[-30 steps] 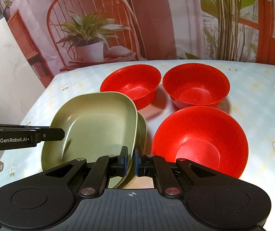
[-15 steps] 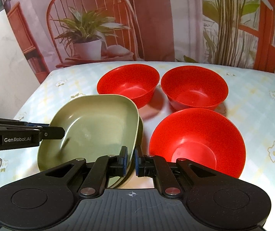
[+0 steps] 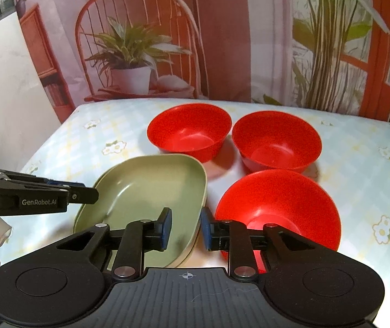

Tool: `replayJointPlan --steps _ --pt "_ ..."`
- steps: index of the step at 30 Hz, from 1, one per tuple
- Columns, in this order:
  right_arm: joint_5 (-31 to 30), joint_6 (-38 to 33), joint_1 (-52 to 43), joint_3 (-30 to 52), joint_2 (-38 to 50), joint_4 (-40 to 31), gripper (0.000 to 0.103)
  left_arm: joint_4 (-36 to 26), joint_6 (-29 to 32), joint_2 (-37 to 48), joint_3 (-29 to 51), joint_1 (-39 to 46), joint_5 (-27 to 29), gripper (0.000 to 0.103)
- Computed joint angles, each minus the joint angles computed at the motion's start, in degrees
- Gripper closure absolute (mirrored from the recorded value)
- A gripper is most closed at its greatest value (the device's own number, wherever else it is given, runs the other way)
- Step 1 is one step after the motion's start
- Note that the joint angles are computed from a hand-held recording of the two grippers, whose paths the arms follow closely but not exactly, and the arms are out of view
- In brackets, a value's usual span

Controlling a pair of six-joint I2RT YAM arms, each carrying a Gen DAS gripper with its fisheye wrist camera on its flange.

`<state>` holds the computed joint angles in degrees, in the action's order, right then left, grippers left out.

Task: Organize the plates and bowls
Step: 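Lower the green plate onto the other green plate and open the right gripper, then move the right gripper to the orange plate rim and close it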

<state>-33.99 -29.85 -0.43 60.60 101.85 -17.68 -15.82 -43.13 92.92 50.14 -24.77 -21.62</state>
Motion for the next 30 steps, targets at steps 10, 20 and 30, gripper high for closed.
replayJointPlan --steps 10,20,30 --pt "1.12 -0.63 -0.08 -0.59 0.54 1.59 0.098 1.27 -0.89 -0.33 -1.18 0.78 2.09 0.085" --pt "2.14 -0.93 0.56 -0.99 1.69 1.98 0.098 1.1 -1.05 -0.71 -1.39 1.24 2.51 0.085" --pt "-1.49 -2.73 -1.74 -1.91 -1.96 -0.92 0.087 -6.42 -4.97 -6.57 -0.83 -4.53 -2.52 0.084"
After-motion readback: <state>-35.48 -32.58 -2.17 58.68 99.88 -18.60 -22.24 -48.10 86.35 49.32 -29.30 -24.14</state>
